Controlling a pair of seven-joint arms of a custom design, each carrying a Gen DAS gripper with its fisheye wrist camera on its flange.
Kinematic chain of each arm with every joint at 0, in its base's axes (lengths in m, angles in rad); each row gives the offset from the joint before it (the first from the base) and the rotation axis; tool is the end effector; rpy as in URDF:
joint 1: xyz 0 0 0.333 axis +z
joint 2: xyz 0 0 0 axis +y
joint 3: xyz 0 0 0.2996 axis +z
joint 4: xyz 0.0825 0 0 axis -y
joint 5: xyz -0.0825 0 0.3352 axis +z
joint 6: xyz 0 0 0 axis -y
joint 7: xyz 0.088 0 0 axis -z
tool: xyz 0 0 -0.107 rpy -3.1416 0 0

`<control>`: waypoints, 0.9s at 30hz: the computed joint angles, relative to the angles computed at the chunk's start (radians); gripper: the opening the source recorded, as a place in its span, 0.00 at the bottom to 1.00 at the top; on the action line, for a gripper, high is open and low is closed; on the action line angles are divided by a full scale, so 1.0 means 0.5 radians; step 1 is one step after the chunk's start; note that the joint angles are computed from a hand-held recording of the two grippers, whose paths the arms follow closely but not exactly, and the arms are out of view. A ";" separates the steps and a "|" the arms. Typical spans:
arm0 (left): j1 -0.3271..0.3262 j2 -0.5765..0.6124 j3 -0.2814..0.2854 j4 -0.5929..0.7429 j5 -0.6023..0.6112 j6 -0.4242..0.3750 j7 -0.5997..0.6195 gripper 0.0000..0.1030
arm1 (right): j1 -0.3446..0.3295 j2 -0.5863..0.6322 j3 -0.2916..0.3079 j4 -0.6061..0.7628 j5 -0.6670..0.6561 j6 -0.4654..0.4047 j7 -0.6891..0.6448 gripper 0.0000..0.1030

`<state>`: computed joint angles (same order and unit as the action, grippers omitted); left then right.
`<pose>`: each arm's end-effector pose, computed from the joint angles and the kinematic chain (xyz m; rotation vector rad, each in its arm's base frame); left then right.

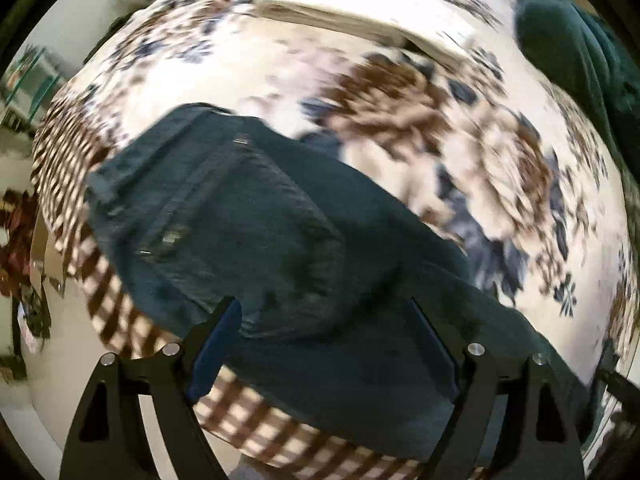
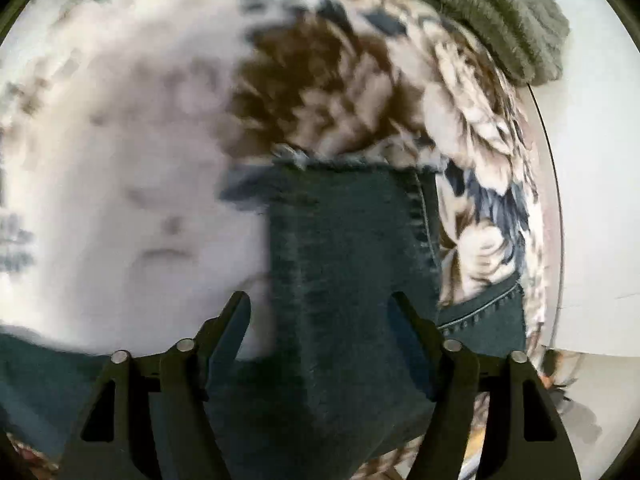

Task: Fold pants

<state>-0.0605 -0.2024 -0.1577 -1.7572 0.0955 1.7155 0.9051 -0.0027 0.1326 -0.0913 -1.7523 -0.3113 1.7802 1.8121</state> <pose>0.4484 -0.0987 0.6388 -2.5047 1.5860 -0.1574 0.5386 -0.0751 0.4829 1.7431 -2.2531 0.2432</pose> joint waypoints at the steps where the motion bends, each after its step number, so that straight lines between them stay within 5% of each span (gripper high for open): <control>1: -0.016 0.029 -0.017 0.026 -0.010 0.008 0.001 0.81 | -0.011 -0.027 -0.015 -0.035 -0.024 0.023 0.037 0.28; 2: -0.035 0.054 -0.035 0.049 -0.007 0.003 0.009 0.81 | -0.029 -0.093 -0.036 -0.102 -0.045 0.067 0.112 0.10; 8: -0.142 0.145 -0.087 0.134 -0.066 0.002 0.042 0.81 | -0.317 -0.650 -0.182 -0.513 -0.039 0.176 0.526 0.10; 13: -0.209 0.181 -0.112 0.158 -0.127 -0.009 0.005 0.81 | -0.615 -0.902 -0.368 -0.777 0.341 0.223 0.604 0.18; 15: -0.234 0.193 -0.123 0.172 -0.136 -0.013 -0.009 0.81 | -0.695 -1.006 -0.408 -0.884 0.502 0.343 0.639 0.32; 22: -0.288 0.193 -0.141 0.195 -0.111 -0.026 -0.001 0.81 | -0.717 -1.039 -0.369 -1.028 0.826 0.587 0.596 0.36; 23: -0.289 0.185 -0.138 0.192 -0.107 -0.034 0.002 0.81 | -0.715 -1.005 -0.349 -1.023 0.804 0.599 0.593 0.34; 24: -0.289 0.172 -0.136 0.179 -0.105 -0.035 0.000 0.81 | -0.724 -0.994 -0.315 -1.047 0.741 0.647 0.610 0.10; 27: -0.283 0.136 -0.129 0.149 -0.091 -0.051 -0.003 0.81 | -0.716 -0.995 -0.218 -1.039 0.539 0.716 0.647 0.04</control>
